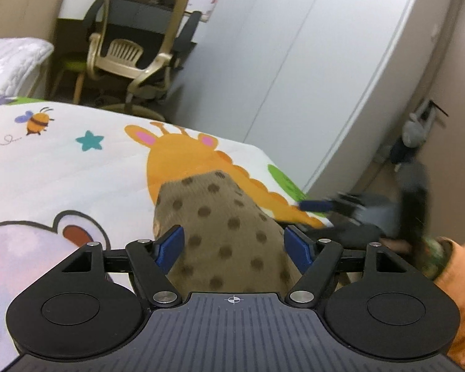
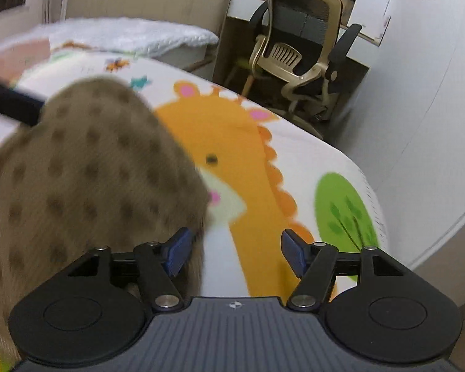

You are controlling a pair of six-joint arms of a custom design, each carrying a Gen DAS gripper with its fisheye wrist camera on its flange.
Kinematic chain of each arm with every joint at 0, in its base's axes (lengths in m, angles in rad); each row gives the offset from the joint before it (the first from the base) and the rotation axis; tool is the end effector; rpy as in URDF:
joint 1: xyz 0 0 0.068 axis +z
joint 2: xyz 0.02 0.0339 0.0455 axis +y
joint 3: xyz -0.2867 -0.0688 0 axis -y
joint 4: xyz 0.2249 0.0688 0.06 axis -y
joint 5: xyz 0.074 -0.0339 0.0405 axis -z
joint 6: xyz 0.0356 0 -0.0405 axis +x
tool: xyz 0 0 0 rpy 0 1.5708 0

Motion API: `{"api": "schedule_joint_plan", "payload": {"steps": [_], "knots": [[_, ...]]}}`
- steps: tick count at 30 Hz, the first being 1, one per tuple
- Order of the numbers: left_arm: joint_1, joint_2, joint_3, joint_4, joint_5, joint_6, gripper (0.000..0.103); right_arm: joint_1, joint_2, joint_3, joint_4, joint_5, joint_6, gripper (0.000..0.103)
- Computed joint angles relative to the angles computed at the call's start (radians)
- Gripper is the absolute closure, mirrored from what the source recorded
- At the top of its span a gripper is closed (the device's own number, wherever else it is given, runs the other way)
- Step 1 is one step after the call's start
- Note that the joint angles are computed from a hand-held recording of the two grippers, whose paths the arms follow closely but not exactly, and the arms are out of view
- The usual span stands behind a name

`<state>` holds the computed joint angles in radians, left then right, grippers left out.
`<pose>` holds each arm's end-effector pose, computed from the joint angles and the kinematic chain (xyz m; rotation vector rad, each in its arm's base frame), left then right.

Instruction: Fold clothes

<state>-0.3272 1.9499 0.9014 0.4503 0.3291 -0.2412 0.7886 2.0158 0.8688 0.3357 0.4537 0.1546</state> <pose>0.3555 -0.1328 0.1542 0.2881 2.1939 -0.6781 0.2673 0.2469 0.1151 -0.5093 2.2238 -0.0552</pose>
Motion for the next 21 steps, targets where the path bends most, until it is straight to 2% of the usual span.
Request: {"api": "schedule_joint_plan", "payload": {"steps": [3, 4, 6, 7, 11, 12, 15, 19, 21], "knots": [[-0.023, 0.025, 0.037, -0.030, -0.047, 0.037, 0.026, 0.052, -0.105, -0.131, 0.100, 0.030, 0.046, 0.038], [-0.034, 0.033, 0.054, -0.042, -0.064, 0.054, 0.025, 0.071, -0.138, -0.169, 0.153, 0.008, 0.060, 0.037], [-0.055, 0.051, 0.091, -0.065, -0.098, 0.085, 0.025, 0.111, -0.198, -0.238, 0.256, -0.030, 0.089, 0.027], [-0.063, 0.061, 0.113, -0.080, -0.106, 0.098, 0.024, 0.137, -0.196, -0.246, 0.273, -0.036, 0.089, 0.023], [-0.090, 0.097, 0.166, -0.115, -0.127, 0.121, 0.022, 0.207, -0.042, -0.160, 0.174, -0.005, 0.107, 0.022], [-0.095, 0.091, 0.160, -0.116, -0.134, 0.128, 0.022, 0.212, -0.019, -0.179, 0.216, -0.007, 0.143, 0.022], [-0.090, 0.027, 0.081, -0.097, -0.129, 0.131, 0.023, 0.212, -0.040, -0.239, 0.272, -0.016, 0.218, 0.020], [-0.079, -0.081, -0.112, 0.008, -0.130, 0.111, 0.018, 0.230, -0.066, -0.314, 0.310, -0.001, 0.283, 0.017], [-0.071, -0.119, -0.188, 0.025, -0.125, 0.101, 0.017, 0.245, -0.084, -0.327, 0.299, 0.018, 0.301, 0.017]]}}
